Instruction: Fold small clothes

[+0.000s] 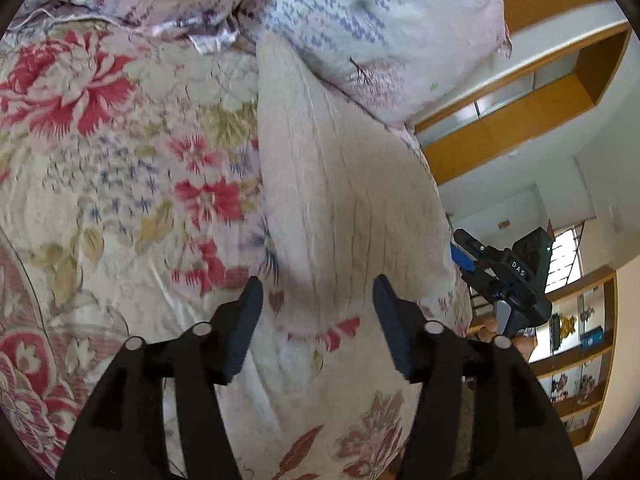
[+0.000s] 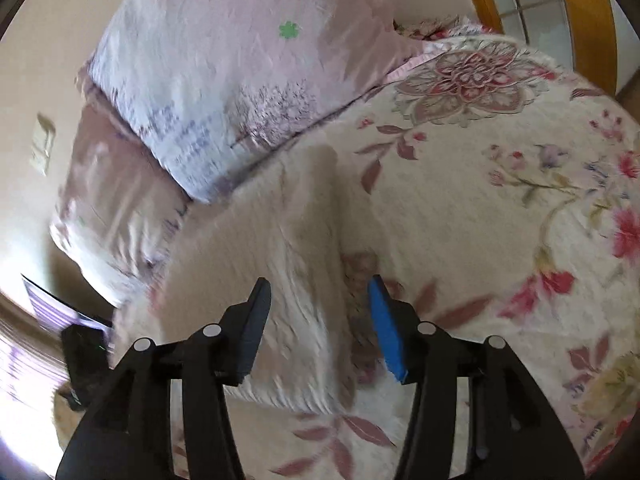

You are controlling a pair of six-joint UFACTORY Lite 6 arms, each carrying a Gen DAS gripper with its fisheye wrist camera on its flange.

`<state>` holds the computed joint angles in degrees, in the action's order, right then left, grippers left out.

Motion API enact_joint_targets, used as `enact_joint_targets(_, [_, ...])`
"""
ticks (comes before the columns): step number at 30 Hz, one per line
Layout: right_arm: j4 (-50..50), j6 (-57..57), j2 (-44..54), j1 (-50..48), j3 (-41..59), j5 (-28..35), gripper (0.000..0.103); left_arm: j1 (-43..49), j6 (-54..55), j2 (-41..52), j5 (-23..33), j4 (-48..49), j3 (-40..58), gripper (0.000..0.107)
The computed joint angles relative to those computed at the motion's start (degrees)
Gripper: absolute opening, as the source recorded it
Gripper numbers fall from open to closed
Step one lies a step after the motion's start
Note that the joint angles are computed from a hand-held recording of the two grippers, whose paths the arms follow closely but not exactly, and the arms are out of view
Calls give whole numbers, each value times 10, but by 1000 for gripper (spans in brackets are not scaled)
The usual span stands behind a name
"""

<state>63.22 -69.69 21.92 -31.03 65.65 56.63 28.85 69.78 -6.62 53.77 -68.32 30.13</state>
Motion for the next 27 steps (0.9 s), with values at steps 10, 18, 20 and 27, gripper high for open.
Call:
enact_joint_targets(10, [93, -69, -21, 91, -5, -102, 10, -35, -33, 47, -55, -23, 41, 65])
enact_joint_targets(18, [12, 14, 15, 161, -1, -291, 10, -48, -28, 72, -58, -44, 55, 65])
enact_joint_targets(20, [-1, 36, 11, 161, 1, -288, 11, -50, -31, 69, -59, -41, 54, 65])
enact_joint_targets(27, [55, -14, -56, 105, -34, -213, 32, -41, -41, 64, -51, -38, 64, 69])
